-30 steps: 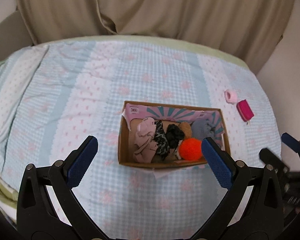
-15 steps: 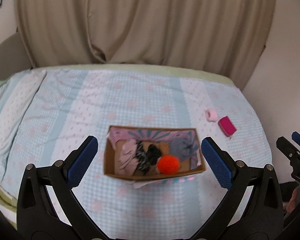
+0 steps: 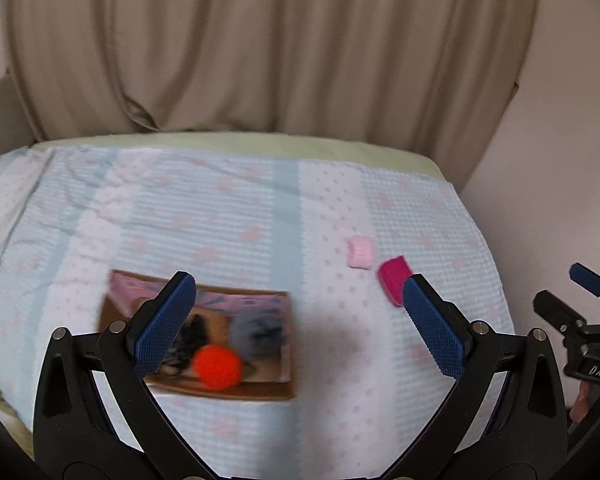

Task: Organize soft objects
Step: 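Lift both tools out of the box toward the pink hair tie and pouch, then grasp the pink fluffy hair tie with the left tool while the right tool grasps the magenta pouch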

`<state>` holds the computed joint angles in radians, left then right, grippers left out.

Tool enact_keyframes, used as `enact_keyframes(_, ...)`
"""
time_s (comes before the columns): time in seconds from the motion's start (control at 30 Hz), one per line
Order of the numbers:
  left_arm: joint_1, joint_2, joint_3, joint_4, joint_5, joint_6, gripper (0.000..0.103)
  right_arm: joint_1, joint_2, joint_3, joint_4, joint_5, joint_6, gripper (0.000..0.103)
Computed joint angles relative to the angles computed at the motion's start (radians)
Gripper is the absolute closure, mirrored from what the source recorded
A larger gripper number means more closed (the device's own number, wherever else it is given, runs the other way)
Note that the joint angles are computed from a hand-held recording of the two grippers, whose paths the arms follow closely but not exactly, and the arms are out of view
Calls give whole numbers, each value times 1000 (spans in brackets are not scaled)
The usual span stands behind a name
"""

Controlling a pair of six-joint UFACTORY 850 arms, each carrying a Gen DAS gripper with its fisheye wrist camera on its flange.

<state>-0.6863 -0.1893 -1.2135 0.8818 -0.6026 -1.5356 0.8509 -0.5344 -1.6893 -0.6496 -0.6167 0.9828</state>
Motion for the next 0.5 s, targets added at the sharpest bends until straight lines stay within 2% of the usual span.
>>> enact_keyframes(0.27, 40, -318, -317, -323, 31, 321, 0, -126, -109, -67, 282, 49, -422, 0)
enact_keyframes(0.5, 92, -571, -598, -608, -15, 651, 0, -184, -279, -228, 491, -8, -671, 0)
